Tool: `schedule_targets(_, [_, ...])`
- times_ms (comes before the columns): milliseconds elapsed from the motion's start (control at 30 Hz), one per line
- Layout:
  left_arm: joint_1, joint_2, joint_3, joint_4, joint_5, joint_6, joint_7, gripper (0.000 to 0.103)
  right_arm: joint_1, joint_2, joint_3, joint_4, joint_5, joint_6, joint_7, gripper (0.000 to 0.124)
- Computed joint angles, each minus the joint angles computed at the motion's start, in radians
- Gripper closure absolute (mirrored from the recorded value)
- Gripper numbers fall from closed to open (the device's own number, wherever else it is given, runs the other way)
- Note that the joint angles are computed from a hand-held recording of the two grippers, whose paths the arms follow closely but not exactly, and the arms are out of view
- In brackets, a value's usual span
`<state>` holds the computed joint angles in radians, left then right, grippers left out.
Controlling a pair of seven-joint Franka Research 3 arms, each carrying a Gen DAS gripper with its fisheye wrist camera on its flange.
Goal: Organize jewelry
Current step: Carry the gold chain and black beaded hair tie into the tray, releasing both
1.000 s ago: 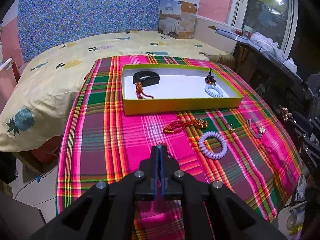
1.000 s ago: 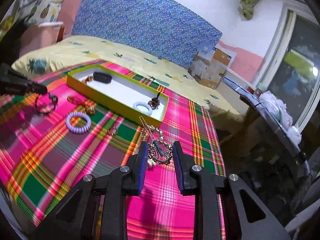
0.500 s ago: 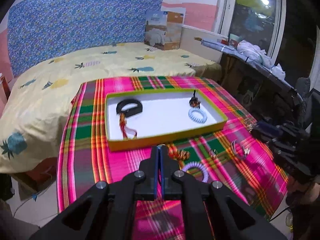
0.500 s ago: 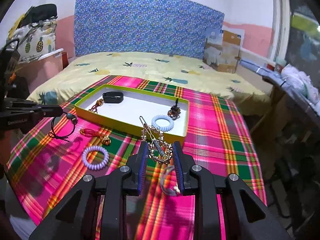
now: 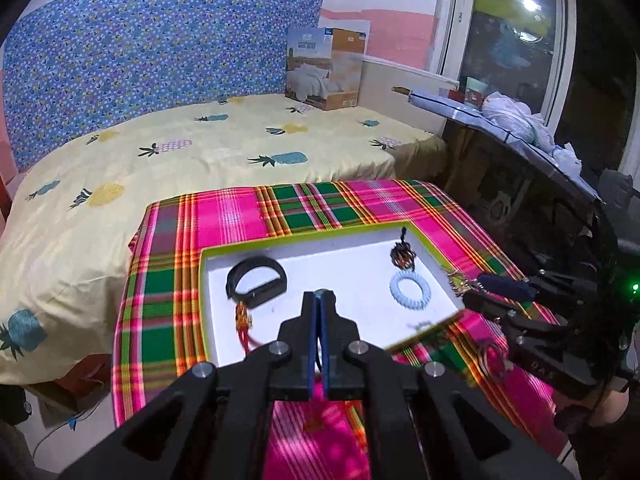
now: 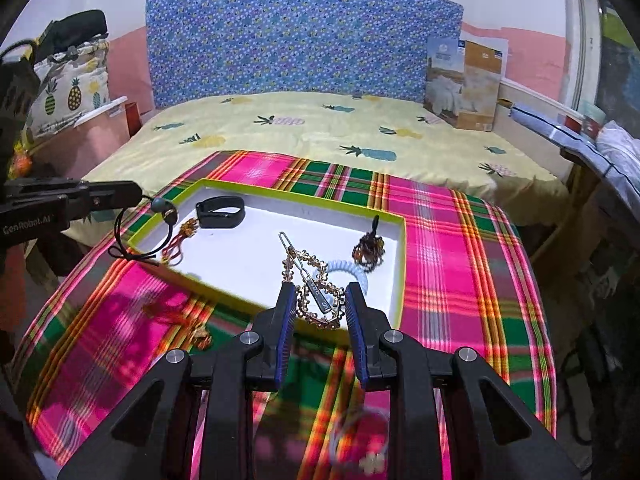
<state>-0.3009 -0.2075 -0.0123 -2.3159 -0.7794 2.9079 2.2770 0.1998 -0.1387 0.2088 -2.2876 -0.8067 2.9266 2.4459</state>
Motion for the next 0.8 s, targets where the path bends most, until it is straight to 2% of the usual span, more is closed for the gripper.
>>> schedule_targets(133, [0.026, 0.074, -0.019, 0.062, 0.023, -0.013, -0.026, 0.101, 0.019, 0.071, -0.025, 0.062, 0.043, -0.018, -0.048, 0.098])
schedule_targets(400, [0.115, 0.178, -0.096, 0.123, 0.071, -0.032, -0.074, 0.101, 0.102, 0.200, -0.125, 0.169, 0.191, -0.032, -0.161, 0.098])
schedule_targets(600, [0.164, 0.217, -0.137, 0.135, 0.129, -0.047, -0.115, 0.101, 0.144, 0.267, -0.175, 0.223, 0.309, -0.046, -0.243, 0.098])
schedule_targets(800, [0.187, 0.235, -0.161, 0.140, 0.182, -0.046, -0.150, 0.101, 0.175, 0.301, -0.206, 0.249, 0.387, -0.052, -0.291, 0.098])
